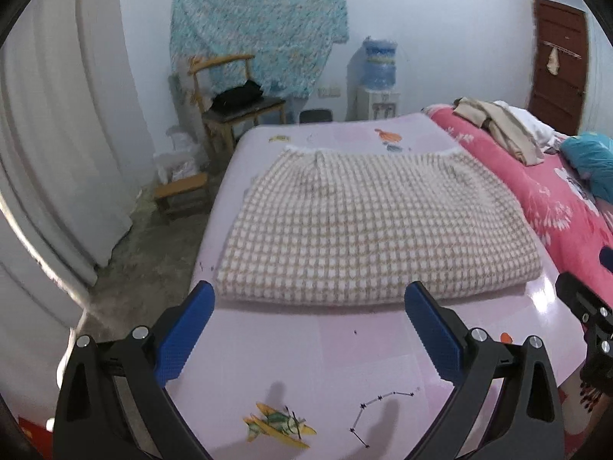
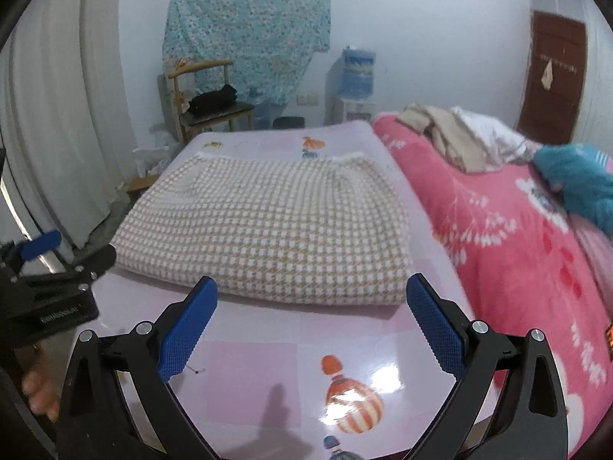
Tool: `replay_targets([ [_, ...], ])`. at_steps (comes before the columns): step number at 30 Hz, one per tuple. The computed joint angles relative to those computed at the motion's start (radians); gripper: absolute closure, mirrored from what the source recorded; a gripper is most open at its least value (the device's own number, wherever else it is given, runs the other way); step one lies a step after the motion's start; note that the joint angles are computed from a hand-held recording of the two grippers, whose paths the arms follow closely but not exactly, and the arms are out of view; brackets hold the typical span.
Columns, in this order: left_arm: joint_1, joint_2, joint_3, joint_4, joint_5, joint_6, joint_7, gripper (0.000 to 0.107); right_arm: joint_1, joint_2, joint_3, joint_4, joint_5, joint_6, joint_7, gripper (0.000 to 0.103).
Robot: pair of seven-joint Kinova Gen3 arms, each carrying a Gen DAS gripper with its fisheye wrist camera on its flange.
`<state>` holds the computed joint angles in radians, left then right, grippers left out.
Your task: Fold large clothes
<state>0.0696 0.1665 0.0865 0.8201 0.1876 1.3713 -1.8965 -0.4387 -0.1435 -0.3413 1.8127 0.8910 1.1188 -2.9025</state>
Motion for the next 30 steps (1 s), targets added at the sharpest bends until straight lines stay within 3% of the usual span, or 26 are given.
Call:
replay_targets([
  [3,0.01,0.023,-0.001,-0.035,-0.014,0.049,0.043,0.01,0.01,0.014,0.034,-0.021,-0.071,-0.035,0.049,0.008],
  [14,0.063,0.088,0.006,-0.109,-0.084,0.159,0.063,0.01,-0.001,0.063,0.055,-0.046,-0.141,-0.022,0.085,0.008],
  [30,0.079,0.096,0.004,-0.106,-0.101,0.166,0.063,0.01,-0.008,0.067,0.075,-0.057,-0.174,-0.003,0.113,0.008],
])
